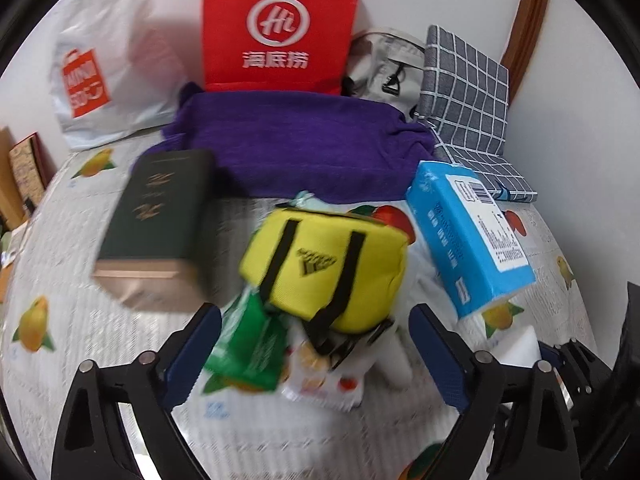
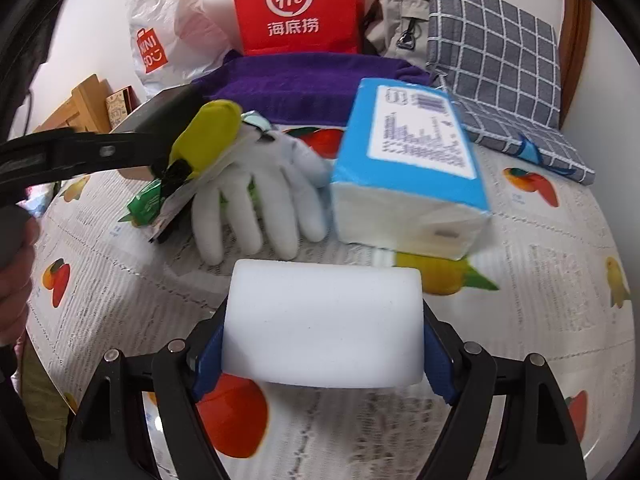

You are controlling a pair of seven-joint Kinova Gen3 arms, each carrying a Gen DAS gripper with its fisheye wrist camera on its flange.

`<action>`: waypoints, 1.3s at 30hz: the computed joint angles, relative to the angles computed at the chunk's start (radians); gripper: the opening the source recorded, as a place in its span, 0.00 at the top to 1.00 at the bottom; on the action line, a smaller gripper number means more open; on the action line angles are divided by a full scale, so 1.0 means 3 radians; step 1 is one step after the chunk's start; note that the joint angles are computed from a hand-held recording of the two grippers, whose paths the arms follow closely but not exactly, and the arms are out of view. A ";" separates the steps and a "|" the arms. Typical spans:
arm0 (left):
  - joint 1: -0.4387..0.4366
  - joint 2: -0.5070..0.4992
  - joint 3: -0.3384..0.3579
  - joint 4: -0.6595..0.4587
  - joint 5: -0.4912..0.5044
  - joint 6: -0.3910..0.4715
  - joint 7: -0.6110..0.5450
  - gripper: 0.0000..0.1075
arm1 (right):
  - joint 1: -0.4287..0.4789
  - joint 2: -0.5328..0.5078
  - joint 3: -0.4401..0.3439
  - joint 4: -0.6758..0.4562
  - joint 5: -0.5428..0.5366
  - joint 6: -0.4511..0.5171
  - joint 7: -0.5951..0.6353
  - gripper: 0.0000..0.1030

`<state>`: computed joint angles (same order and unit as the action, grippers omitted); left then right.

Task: Organize soft objects
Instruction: 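Grasp the white sponge block with the right tool while the left tool grasps the yellow adidas bag, then carry the yellow bag and white sponge with both tools onto the purple towel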

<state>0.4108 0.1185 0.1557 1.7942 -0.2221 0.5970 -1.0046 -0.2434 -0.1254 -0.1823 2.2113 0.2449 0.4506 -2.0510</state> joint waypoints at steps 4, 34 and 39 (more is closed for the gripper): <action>0.0003 0.0172 0.0006 -0.0111 0.0074 -0.0045 -0.0109 0.29 | 0.0041 0.0033 0.0038 -0.0017 0.0044 0.0084 -0.0004 0.22; -0.0239 -0.0625 0.0153 0.0142 0.0328 -0.0101 -0.0443 0.88 | 0.0197 -0.0431 -0.0163 -0.0140 0.0083 0.0391 -0.0271 0.22; -0.0329 -0.0708 0.0204 0.0042 0.0271 0.0072 -0.0433 0.88 | 0.0215 -0.0461 -0.0126 -0.0307 0.0023 0.0454 -0.0215 0.22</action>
<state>0.3121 -0.0939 0.2169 1.8068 -0.1408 0.6185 -1.1345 -0.1790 -0.2637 -0.2200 2.1193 0.2518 0.5867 -2.1154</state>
